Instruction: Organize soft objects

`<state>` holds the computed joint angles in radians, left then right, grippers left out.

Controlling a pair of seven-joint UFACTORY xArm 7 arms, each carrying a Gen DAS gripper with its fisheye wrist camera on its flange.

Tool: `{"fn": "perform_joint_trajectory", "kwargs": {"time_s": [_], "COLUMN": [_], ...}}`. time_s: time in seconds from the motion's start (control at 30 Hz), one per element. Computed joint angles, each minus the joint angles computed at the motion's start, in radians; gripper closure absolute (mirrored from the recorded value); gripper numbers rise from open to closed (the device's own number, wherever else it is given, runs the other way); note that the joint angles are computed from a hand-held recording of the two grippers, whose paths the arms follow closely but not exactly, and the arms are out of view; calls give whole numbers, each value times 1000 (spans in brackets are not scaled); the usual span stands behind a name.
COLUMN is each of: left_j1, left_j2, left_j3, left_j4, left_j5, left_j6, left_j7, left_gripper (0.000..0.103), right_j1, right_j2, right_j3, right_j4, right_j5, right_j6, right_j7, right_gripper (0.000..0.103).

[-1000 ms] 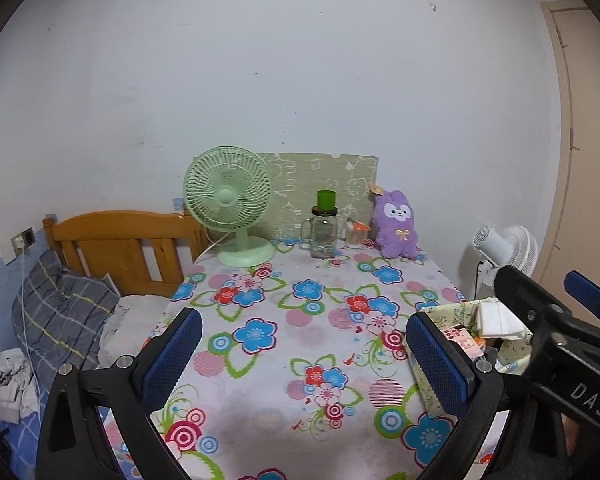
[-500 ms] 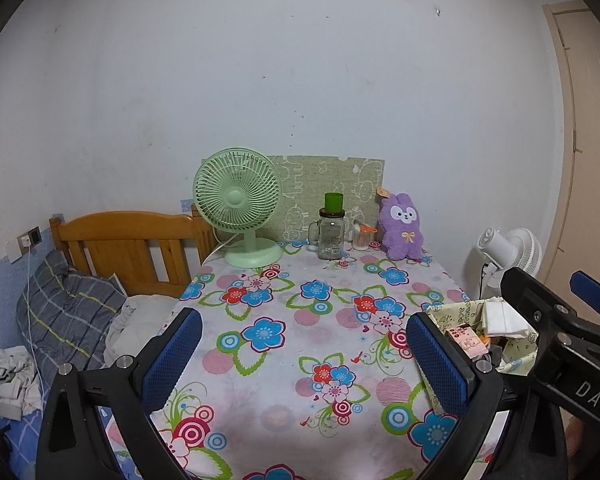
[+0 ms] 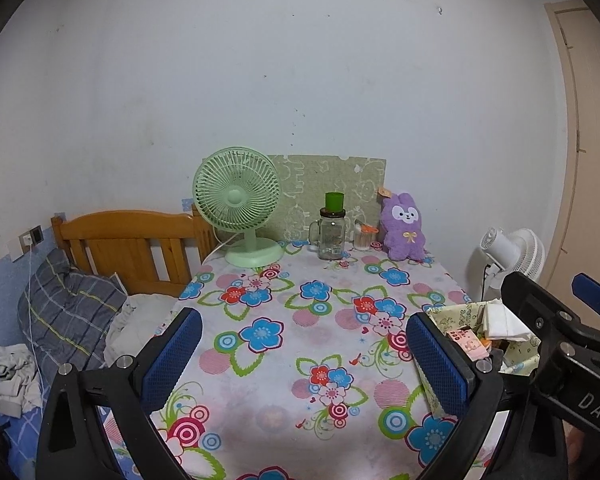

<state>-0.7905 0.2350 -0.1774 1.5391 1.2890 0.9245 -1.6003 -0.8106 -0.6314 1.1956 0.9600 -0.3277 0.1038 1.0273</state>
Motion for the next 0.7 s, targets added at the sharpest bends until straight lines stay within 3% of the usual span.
{"fn": "perform_joint_trajectory", "kwargs": {"time_s": [0.7], "left_j1": [-19], "left_j2": [26], "left_j3": [15], "left_j4": [29], "left_j5": [0], "left_j6": [15], "left_j7": [11], "left_gripper": [0], "right_j1": [-30], "right_j2": [7], "right_j3": [24], "right_j4": [-1], "right_j5": [11], "right_j6": [-30], "right_j7": [-7], "right_gripper": [0]}}
